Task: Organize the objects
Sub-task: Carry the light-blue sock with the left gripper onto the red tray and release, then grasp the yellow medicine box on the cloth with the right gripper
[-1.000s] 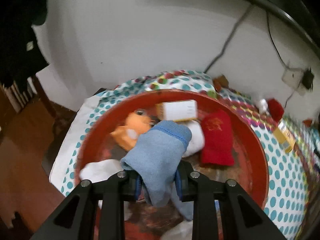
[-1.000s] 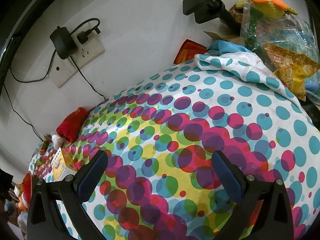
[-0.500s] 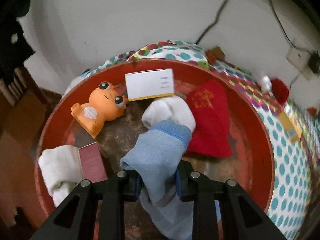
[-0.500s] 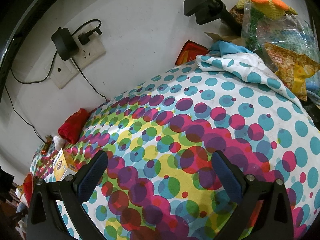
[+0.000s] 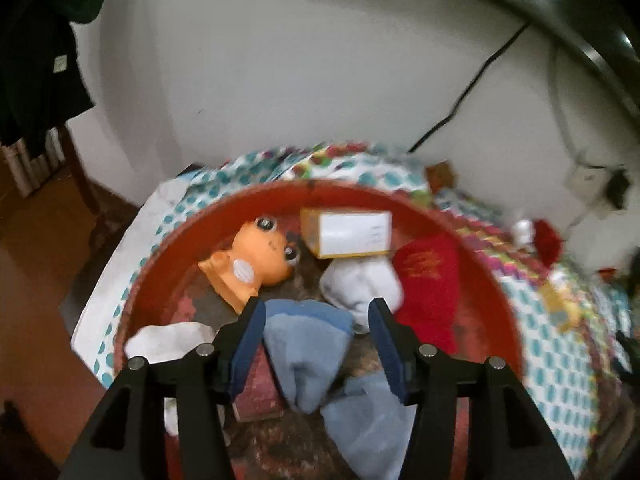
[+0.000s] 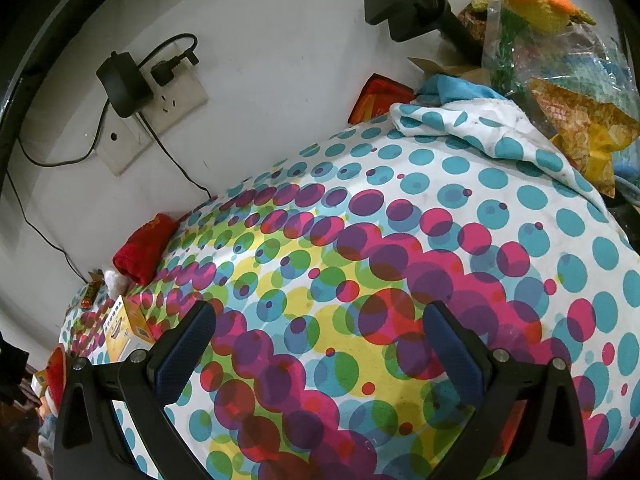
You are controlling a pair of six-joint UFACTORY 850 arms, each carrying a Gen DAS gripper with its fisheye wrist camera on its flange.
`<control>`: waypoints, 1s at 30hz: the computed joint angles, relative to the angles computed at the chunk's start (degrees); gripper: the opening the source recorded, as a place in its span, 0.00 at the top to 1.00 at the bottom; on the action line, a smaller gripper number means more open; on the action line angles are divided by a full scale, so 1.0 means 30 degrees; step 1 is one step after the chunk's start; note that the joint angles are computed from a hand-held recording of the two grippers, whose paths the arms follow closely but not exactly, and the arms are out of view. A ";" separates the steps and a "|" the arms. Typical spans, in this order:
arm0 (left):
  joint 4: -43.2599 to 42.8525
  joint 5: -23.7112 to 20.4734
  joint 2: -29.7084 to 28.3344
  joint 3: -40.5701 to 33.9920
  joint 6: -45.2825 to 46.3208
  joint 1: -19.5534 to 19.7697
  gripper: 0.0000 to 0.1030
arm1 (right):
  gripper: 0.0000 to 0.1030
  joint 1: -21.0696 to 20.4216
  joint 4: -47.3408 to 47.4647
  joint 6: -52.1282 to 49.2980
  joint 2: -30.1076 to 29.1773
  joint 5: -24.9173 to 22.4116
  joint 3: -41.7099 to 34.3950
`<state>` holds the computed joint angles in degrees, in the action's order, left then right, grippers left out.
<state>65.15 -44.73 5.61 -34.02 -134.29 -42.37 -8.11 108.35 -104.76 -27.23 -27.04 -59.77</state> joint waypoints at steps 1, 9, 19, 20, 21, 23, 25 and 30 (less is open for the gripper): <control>0.0209 -0.0463 0.0676 0.0250 -0.0122 -0.0723 0.47 | 0.00 0.0038 -0.0130 0.0055 -0.0021 0.0063 -0.0029; -0.1691 -1.0036 -0.0735 -0.0235 -0.5213 -0.9770 0.33 | 0.00 0.1856 0.1693 -0.3654 0.0684 0.4057 0.0312; -0.0633 -0.8199 -0.3547 -0.0390 -0.8678 -1.1773 0.33 | 0.01 0.6532 -0.0619 -0.6074 0.1540 0.4105 0.0719; -0.0573 -0.8318 -0.3691 -0.0460 -0.8744 -1.1855 0.33 | 0.02 0.6867 -0.2123 -0.4802 0.1160 0.4269 0.0316; -0.0331 -0.8250 -0.3729 -0.0402 -0.9002 -1.1886 0.33 | 0.04 0.7133 -0.3146 -0.3892 0.0794 0.4483 -0.0055; 0.0196 -0.7481 -0.3498 -0.0121 -0.9437 -1.1707 0.33 | 0.15 0.7567 -0.4015 -0.3238 0.0171 0.5091 -0.0616; 0.0366 -0.7088 -0.3380 0.0068 -0.9778 -1.1653 0.33 | 0.22 0.7790 -0.5712 -0.1487 -0.0432 0.5509 -0.1158; 0.0315 -0.7154 -0.3520 -0.0003 -0.9681 -1.1613 0.33 | 0.33 0.7521 -0.3252 -0.2979 -0.0819 0.5028 -0.1350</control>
<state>66.09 -66.19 -4.95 -34.03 -163.33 -77.21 14.46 98.60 -113.70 -29.68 -11.96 -63.82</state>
